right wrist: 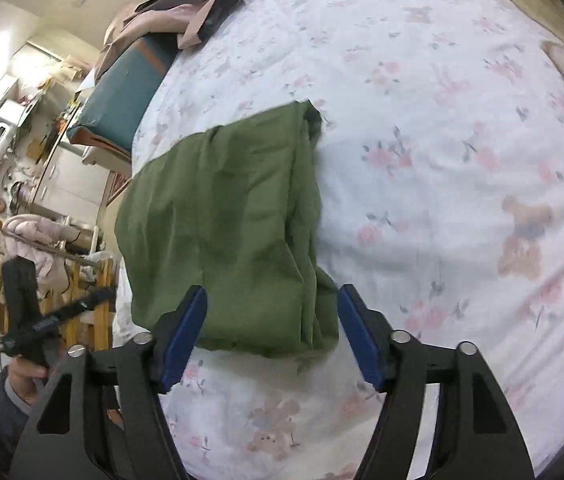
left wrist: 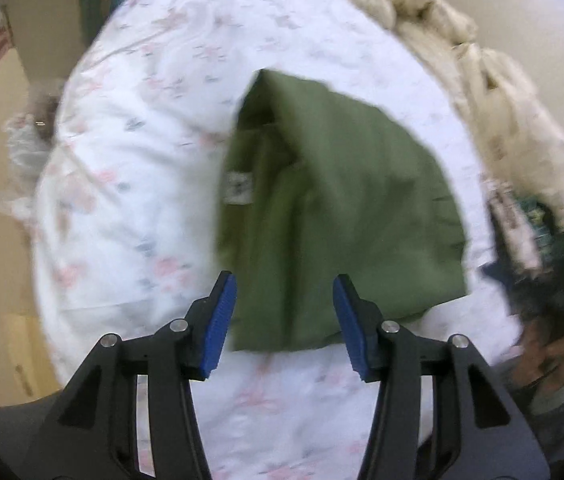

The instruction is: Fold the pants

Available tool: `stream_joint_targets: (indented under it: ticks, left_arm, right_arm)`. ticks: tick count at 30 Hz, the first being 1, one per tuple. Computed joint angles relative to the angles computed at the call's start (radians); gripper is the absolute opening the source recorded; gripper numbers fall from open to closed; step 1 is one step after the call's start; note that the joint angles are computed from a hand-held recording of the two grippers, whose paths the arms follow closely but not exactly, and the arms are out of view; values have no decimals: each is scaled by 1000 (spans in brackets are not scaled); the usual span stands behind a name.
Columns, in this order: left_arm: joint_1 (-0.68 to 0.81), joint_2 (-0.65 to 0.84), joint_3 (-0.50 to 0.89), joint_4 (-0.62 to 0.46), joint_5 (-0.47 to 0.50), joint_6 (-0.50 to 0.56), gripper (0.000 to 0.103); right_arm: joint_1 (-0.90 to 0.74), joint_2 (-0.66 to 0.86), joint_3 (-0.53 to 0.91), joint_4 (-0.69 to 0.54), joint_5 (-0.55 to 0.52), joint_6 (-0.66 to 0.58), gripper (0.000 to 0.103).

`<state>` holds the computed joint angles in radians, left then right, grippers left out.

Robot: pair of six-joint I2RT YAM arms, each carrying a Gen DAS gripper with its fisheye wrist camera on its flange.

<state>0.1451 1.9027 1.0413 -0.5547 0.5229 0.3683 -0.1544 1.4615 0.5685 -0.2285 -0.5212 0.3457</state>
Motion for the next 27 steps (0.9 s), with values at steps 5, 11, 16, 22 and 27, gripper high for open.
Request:
stream_joint_targets:
  ticks: [5, 11, 16, 22, 27]
  left_arm:
    - [-173, 79, -32, 151, -122, -77, 42]
    - [-233, 12, -50, 173, -142, -44, 0]
    - [-115, -100, -32, 58, -35, 33, 0]
    - [-161, 17, -52, 37, -192, 65, 0]
    - [-207, 81, -63, 80, -327, 36, 4]
  right_arm:
    - [172, 65, 10, 50, 110, 76, 42]
    - [256, 31, -1, 63, 138, 64, 3]
    - [215, -119, -92, 161, -33, 119, 3]
    - [295, 92, -15, 37, 58, 88, 3]
    - [291, 211, 48, -52, 165, 108, 10]
